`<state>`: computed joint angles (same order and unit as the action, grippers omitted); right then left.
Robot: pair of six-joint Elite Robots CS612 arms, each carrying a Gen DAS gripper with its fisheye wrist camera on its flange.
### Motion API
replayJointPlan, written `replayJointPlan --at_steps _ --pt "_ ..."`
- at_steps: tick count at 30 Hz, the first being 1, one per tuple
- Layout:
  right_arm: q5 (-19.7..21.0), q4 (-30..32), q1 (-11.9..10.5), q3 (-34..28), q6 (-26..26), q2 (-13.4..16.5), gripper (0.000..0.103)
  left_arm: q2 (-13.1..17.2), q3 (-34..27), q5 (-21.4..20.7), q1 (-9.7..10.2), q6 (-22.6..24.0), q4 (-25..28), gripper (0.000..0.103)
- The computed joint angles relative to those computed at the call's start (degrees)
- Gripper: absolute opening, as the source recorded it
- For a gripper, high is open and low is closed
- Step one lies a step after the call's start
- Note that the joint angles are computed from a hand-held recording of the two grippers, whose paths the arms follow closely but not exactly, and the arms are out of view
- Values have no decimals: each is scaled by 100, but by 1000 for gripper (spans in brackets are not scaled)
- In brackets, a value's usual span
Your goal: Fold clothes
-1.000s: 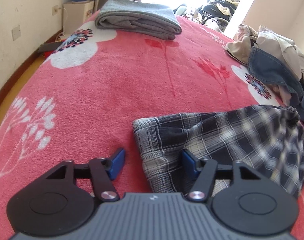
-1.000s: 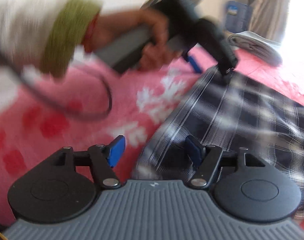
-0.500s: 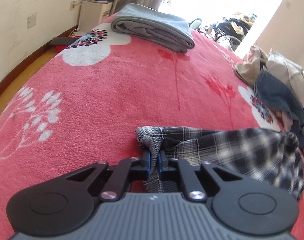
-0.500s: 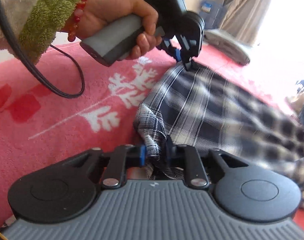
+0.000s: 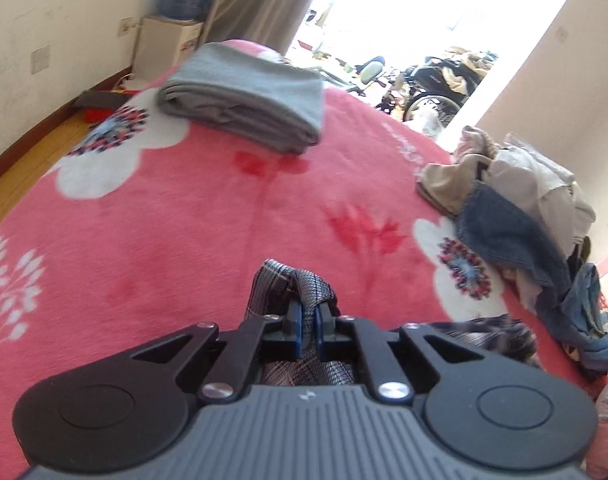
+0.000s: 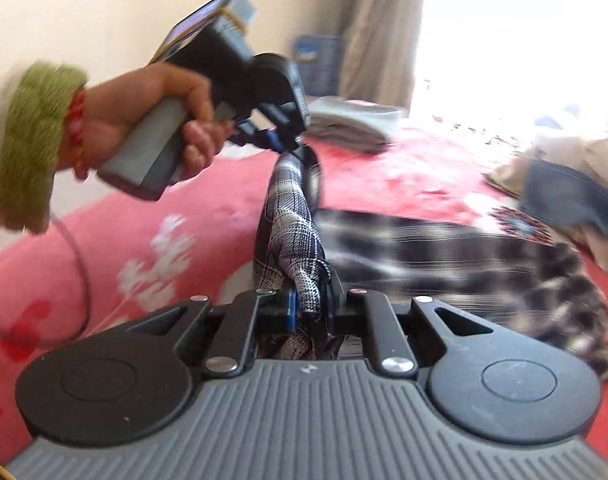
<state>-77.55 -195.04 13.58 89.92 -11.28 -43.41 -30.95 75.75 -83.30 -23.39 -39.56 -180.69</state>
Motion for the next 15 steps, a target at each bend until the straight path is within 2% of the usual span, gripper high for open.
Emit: replayJointPlan --at_steps 7,15 --pt "-338 -330 -338 -2 894 16 11 450 -1214 -52 -305 576 552 7" --pt "-648 -372 -786 101 1920 -48 11 1219 -2896 -191 -616 1120 1376 7"
